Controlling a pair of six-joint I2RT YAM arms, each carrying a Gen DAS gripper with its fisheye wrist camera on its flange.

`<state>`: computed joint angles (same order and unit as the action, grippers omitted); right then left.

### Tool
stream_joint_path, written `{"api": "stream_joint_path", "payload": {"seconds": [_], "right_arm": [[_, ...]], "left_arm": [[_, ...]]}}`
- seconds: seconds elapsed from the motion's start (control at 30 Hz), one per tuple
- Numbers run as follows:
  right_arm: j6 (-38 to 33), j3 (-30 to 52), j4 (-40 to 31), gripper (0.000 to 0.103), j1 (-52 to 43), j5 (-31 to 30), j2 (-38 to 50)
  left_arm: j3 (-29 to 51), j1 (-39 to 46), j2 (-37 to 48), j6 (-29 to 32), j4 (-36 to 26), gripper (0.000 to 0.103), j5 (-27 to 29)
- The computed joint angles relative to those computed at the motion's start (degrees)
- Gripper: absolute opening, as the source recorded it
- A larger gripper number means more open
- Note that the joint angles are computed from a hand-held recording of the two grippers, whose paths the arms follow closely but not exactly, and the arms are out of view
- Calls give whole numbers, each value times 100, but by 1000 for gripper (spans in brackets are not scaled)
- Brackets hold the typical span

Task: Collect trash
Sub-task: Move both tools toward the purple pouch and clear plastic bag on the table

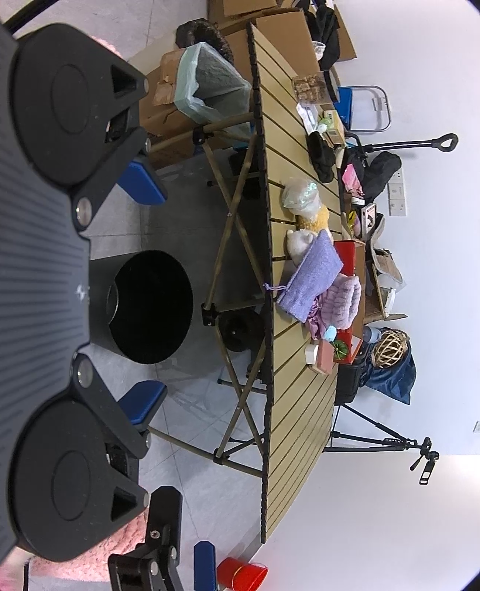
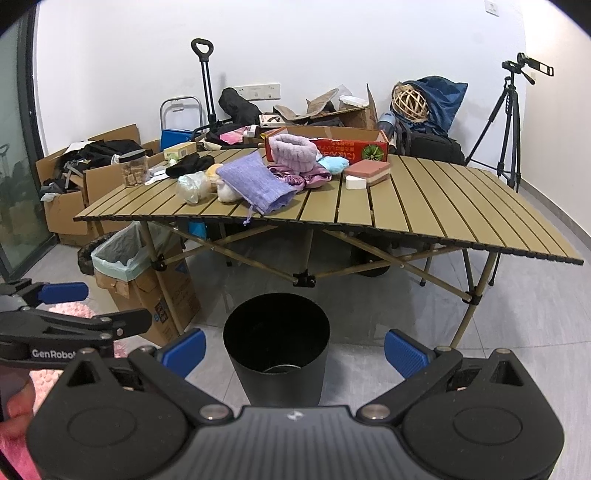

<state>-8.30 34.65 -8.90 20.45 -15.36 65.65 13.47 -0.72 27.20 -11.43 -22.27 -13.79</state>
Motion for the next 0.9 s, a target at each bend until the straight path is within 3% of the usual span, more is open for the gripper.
{"api": "stream_joint_path", "payload": {"seconds": [0.23,0.9], "right_arm": [[8,294,318,103,98,4,486],[405,1994,1336,103,597,127,2598]], "left_arm": [[-38,172,374,156,632,103,-19],[478,2065,2657,382,2859,103,1081]]}}
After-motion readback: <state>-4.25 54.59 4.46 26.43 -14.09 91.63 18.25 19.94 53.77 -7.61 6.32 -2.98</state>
